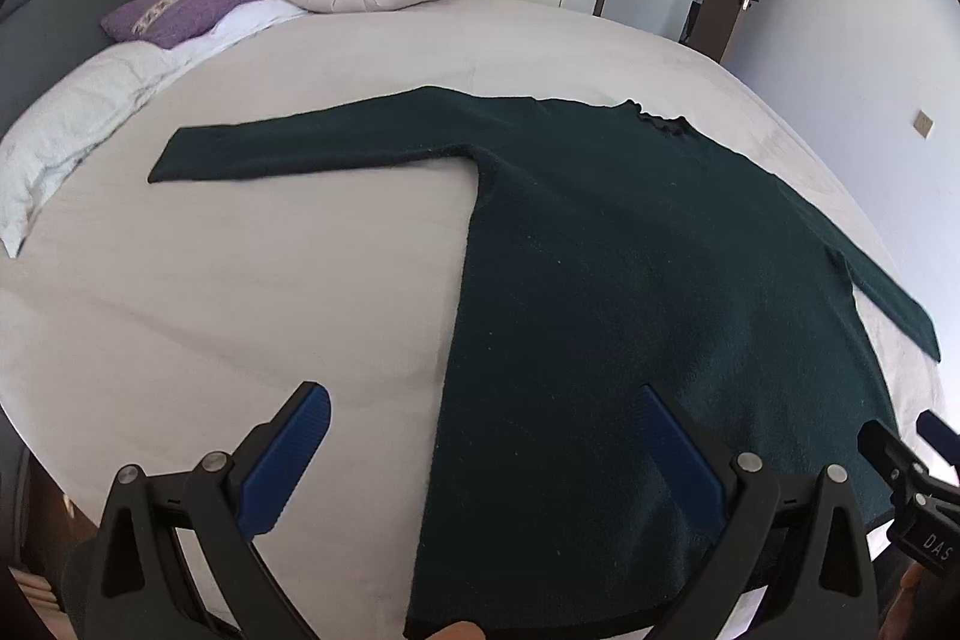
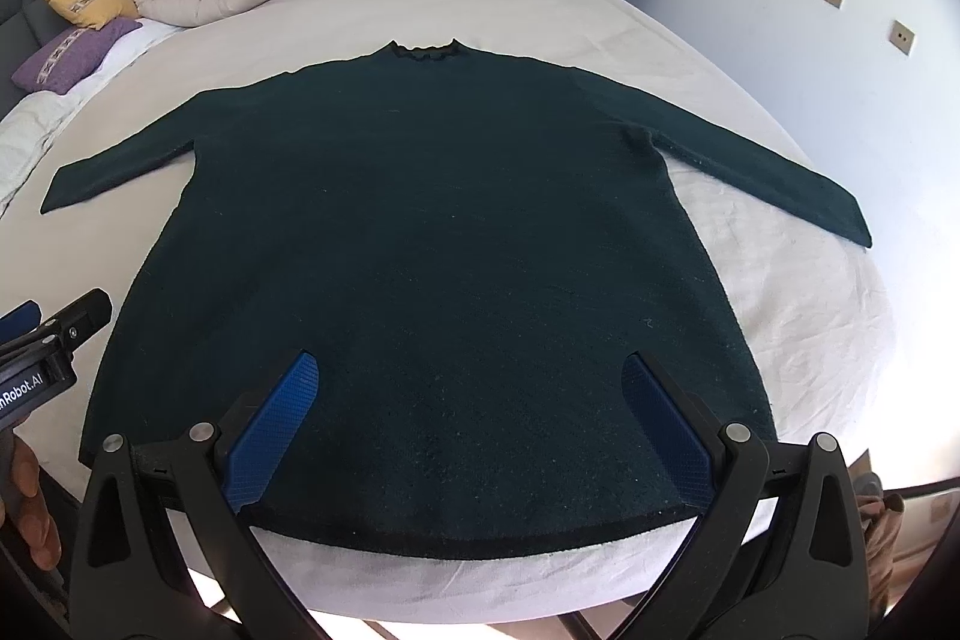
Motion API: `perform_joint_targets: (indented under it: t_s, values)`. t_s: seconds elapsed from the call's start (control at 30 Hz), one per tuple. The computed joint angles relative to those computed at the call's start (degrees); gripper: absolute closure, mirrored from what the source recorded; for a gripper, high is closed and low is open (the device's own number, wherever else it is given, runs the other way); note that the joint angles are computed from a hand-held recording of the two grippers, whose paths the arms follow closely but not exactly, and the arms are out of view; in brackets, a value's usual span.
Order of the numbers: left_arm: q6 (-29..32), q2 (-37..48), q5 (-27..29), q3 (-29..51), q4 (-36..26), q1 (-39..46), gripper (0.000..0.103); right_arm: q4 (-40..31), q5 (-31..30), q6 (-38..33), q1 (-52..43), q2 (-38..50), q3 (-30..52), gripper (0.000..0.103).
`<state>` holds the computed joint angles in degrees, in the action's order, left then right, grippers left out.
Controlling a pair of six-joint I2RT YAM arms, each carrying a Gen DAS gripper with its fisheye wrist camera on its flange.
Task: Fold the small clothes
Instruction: 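Grasp the sweater sleeve cuff nearest the left tool with the left tool, then lift the held sleeve and fold it across the sweater body with the left tool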
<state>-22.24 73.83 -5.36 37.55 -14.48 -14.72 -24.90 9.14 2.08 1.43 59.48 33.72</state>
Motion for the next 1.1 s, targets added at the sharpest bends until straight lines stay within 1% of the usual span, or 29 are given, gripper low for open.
perform_joint_targets:
  t_s: [0.03,0.13,0.17,0.23,0.27,0.33,0.37,0.5,0.6,0.67,0.7,0.73,0.77,0.8,0.87,0.93,1.1]
  values:
    - [0.51,0.73,3.96,0.18,1.10,3.36,0.000,0.40,-0.66,-0.08,-0.23,0.71,0.32,0.000]
    - [2.63,4.70,18.76,1.78,5.18,14.49,0.000,1.88,-5.23,0.23,-2.08,3.49,1.85,0.000]
    - [2.86,5.30,19.84,2.22,5.89,16.48,0.000,2.53,-7.17,0.66,-2.88,4.53,2.48,0.000]
    - [3.30,5.59,18.42,2.15,9.37,19.41,0.000,4.18,-10.39,2.23,-4.23,6.78,3.76,0.000]
    - [4.21,7.08,19.32,3.72,8.68,21.35,0.000,4.97,-11.62,3.10,-4.73,8.11,4.54,0.000]
    - [4.97,11.75,24.43,8.10,5.83,25.97,0.000,6.08,-13.96,4.35,-5.53,10.97,6.42,0.000]
    - [4.03,13.52,26.27,9.25,6.41,28.48,0.000,6.71,-15.31,4.99,-5.86,12.67,7.52,0.000]
    - [-2.90,20.70,31.87,12.94,13.87,37.70,0.000,8.20,-18.52,6.80,-5.87,18.14,11.42,0.000]
    - [-10.90,30.47,37.94,19.53,18.09,43.24,0.000,9.49,-19.76,7.04,-4.77,22.14,14.01,0.000]
    - [-16.39,36.69,39.82,24.06,20.69,45.28,0.001,10.33,-21.59,7.63,-4.49,24.37,15.12,0.000]
    - [-18.39,39.84,40.48,26.96,20.86,45.98,0.001,10.68,-22.25,7.84,-4.39,25.62,15.79,0.000]
    - [-20.88,42.99,41.67,29.60,21.32,46.45,0.003,11.28,-22.87,8.23,-4.30,26.77,16.30,0.002]
    - [-23.17,45.65,42.59,31.79,21.74,46.70,0.008,11.91,-23.19,8.72,-4.13,27.93,16.82,0.002]
    - [-24.46,47.75,43.20,33.36,22.06,46.92,0.011,12.32,-23.62,9.15,-4.10,29.26,17.52,0.002]
    - [-27.92,52.23,43.84,36.96,22.81,47.10,0.011,13.21,-24.32,9.72,-4.14,31.05,17.96,0.005]
    - [-31.75,55.31,43.89,39.17,24.94,47.07,0.012,14.25,-24.18,10.02,-3.96,32.82,18.26,0.005]
    - [-39.84,59.85,42.45,43.67,30.33,47.29,0.012,15.98,-24.60,10.50,-4.15,37.84,20.33,0.006]
